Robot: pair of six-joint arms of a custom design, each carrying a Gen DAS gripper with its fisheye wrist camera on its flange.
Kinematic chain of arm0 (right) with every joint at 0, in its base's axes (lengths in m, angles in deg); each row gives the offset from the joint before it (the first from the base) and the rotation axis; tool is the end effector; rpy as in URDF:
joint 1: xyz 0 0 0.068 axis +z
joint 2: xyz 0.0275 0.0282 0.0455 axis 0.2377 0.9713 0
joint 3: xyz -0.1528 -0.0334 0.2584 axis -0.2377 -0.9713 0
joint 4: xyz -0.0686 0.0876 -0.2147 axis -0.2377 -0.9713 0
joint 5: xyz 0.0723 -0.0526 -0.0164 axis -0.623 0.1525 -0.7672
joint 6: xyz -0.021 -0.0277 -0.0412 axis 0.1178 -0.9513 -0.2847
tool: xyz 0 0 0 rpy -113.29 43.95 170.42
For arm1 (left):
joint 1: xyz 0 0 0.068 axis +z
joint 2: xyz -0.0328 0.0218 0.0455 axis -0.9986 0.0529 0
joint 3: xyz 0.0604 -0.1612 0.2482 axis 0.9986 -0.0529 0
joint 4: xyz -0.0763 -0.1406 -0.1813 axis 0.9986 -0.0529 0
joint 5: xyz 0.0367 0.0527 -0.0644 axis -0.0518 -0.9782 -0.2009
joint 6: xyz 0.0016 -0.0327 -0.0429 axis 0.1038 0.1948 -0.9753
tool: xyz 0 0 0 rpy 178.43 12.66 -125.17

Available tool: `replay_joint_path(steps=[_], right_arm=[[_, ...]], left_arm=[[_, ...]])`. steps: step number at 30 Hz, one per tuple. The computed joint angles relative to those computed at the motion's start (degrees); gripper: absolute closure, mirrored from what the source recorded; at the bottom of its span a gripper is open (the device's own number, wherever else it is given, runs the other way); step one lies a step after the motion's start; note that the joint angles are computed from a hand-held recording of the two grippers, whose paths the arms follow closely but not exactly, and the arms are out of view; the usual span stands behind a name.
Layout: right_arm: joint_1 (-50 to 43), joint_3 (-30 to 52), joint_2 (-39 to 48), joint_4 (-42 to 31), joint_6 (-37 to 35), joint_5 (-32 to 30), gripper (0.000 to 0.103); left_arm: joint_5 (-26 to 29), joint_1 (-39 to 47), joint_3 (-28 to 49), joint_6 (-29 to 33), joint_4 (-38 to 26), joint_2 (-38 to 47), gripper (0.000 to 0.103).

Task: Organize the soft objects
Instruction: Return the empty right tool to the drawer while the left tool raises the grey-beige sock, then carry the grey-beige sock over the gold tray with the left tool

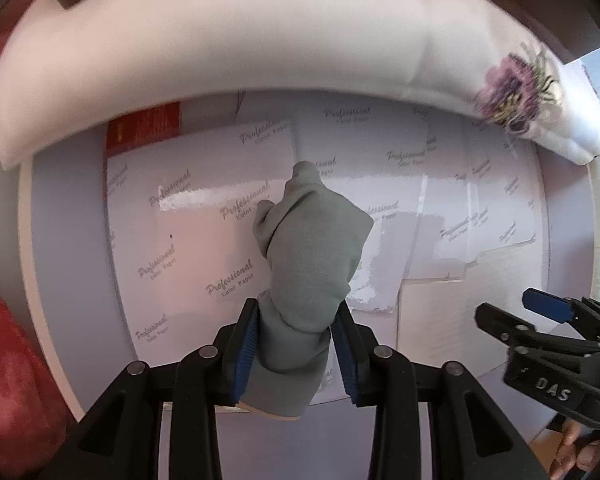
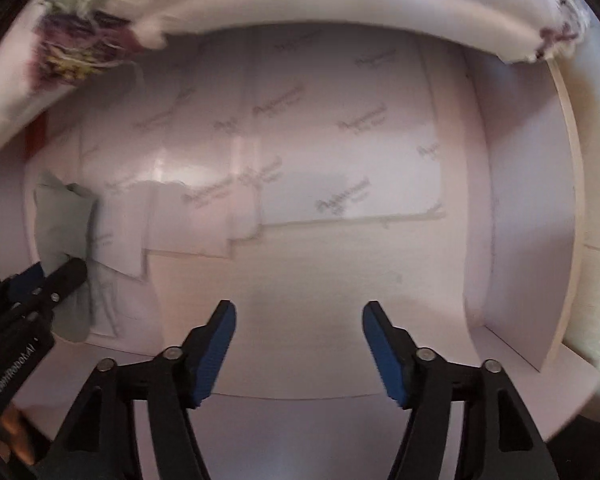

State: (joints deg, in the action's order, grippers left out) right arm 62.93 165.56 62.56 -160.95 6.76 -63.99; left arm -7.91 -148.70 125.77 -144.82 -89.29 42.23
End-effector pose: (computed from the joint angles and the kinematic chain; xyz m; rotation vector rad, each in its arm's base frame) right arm 0.2603 0.3018 0.2118 1.2538 -2.7404 0.0779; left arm 0.1174 -0.2151 0.1303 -1.3492 2.7787 -0.1544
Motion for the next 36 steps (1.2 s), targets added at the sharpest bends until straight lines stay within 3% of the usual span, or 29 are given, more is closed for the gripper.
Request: replay_joint_path(steps=[11, 36], right_arm=[[0.8, -0.3, -0.3, 2.3, 0.6, 1.3, 0.034], [4.0, -1.2, -1.9, 3.2, 1.6, 2.2, 0.034]], left_arm=[[-7.2, -4.9, 9.3, -5.3, -16.9, -3.7, 0.067], [-19.3, -13.7, 23.8, -21.7, -45.4, -5.4, 0.067]])
